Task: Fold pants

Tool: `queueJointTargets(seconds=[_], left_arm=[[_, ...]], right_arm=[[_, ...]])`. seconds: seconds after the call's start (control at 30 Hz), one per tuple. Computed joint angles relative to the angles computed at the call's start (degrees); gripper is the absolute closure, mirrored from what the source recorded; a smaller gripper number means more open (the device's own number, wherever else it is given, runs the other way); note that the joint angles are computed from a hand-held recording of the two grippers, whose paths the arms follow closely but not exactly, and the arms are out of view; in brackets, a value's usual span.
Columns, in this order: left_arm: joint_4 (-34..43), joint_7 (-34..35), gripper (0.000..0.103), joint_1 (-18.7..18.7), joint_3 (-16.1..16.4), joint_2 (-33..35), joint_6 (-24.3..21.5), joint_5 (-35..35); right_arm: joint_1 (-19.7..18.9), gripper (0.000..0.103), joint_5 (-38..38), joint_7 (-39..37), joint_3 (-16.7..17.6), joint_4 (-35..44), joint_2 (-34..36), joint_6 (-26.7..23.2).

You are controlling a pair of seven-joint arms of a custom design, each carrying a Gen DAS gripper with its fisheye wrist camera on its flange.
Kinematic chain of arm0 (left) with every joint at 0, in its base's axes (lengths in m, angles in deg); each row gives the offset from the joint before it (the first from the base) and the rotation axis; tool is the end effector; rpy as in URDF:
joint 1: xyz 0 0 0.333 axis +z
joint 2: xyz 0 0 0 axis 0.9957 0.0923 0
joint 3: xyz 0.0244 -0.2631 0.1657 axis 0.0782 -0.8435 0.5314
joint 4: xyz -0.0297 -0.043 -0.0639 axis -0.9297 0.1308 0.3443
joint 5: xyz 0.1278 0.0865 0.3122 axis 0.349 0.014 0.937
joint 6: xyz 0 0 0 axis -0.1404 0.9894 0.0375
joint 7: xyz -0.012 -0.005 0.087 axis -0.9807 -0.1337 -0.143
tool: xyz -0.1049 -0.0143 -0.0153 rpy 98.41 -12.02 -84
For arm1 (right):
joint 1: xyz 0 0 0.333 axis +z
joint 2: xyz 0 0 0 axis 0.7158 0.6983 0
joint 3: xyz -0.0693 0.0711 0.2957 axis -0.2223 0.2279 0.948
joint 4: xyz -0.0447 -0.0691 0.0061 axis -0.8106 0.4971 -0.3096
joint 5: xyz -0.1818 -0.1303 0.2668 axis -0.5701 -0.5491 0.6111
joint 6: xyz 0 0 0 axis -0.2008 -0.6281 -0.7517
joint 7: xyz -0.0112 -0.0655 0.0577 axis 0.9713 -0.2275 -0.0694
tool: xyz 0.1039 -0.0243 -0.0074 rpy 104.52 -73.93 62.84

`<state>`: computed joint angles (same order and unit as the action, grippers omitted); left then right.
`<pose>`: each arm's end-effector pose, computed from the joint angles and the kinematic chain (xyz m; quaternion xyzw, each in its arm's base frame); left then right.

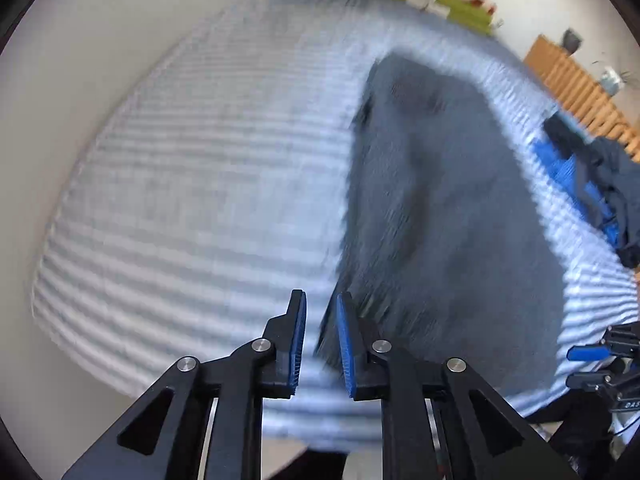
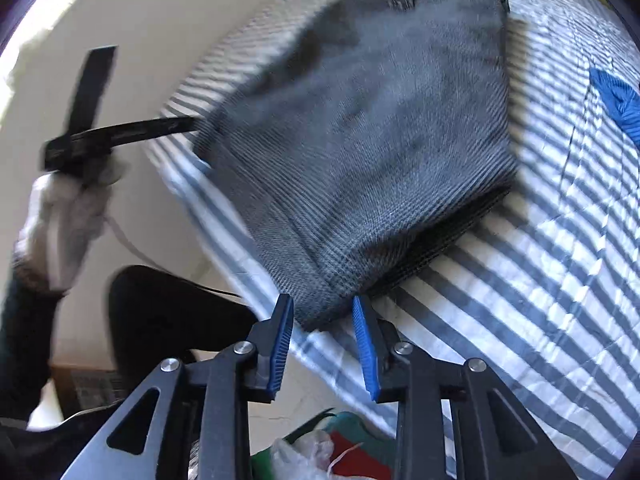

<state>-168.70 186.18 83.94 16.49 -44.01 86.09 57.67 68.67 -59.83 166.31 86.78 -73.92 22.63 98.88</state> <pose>0.6013 -0.0768 0.4367 -0.5843 0.7765 -0.2190 0.0877 0.4592 0.2747 0.4152 -0.6763 0.6855 0.0264 0.2683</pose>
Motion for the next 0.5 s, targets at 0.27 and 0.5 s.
queueJointTargets(seconds=[0.27,0.5], left_arm=[[26.63,1.00,0.086,-4.10,-3.09,16.99,-6.77,-0.81],[48.44,-9.64,0.097,-8.79,0.96,34.17,-16.62,8.55]], right_arm=[[-5.02,0.074,-19.54,18.42,-4.83,5.85,5.47,10.47],[-13.42,0.074,-16.11,11.67,1.42,18.95,18.70,5.30]])
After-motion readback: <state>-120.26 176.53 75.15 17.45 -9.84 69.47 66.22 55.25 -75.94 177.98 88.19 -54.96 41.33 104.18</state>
